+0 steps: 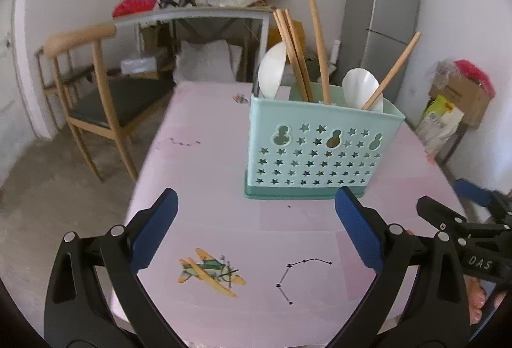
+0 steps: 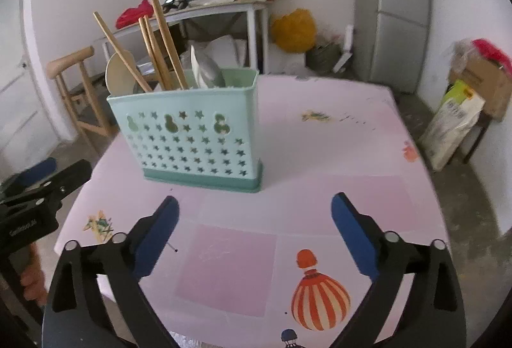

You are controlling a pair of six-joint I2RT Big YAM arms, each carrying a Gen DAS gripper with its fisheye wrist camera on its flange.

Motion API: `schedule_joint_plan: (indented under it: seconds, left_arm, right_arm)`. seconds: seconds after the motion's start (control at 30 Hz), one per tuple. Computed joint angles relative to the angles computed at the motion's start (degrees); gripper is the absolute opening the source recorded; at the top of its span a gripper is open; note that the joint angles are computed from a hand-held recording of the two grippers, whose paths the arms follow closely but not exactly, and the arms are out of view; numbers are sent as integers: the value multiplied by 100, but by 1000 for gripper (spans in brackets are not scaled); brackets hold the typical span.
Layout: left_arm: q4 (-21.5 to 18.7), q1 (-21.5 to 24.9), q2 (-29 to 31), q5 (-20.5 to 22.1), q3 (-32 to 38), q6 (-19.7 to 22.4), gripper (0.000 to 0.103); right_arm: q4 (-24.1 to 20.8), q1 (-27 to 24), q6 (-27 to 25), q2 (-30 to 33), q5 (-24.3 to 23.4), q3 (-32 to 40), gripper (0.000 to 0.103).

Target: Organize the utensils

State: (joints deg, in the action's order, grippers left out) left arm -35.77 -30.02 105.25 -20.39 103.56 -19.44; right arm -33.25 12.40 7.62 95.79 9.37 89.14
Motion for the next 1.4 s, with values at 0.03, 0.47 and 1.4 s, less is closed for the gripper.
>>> schedule_joint_plan:
  seconds: [0.03, 0.47, 1.4]
  left_arm:
    - [-4, -30, -23, -113, -13, 22, 95]
    - [-442, -260, -10, -1778, 270, 161, 95]
    - [-1597, -167, 235, -1896, 797, -593, 95]
  right_arm:
    - [-16, 25, -23, 15, 91, 45, 97]
    - [46, 244, -192, -36, 778, 2, 97]
    - [-158, 198, -57, 15, 900, 104, 97]
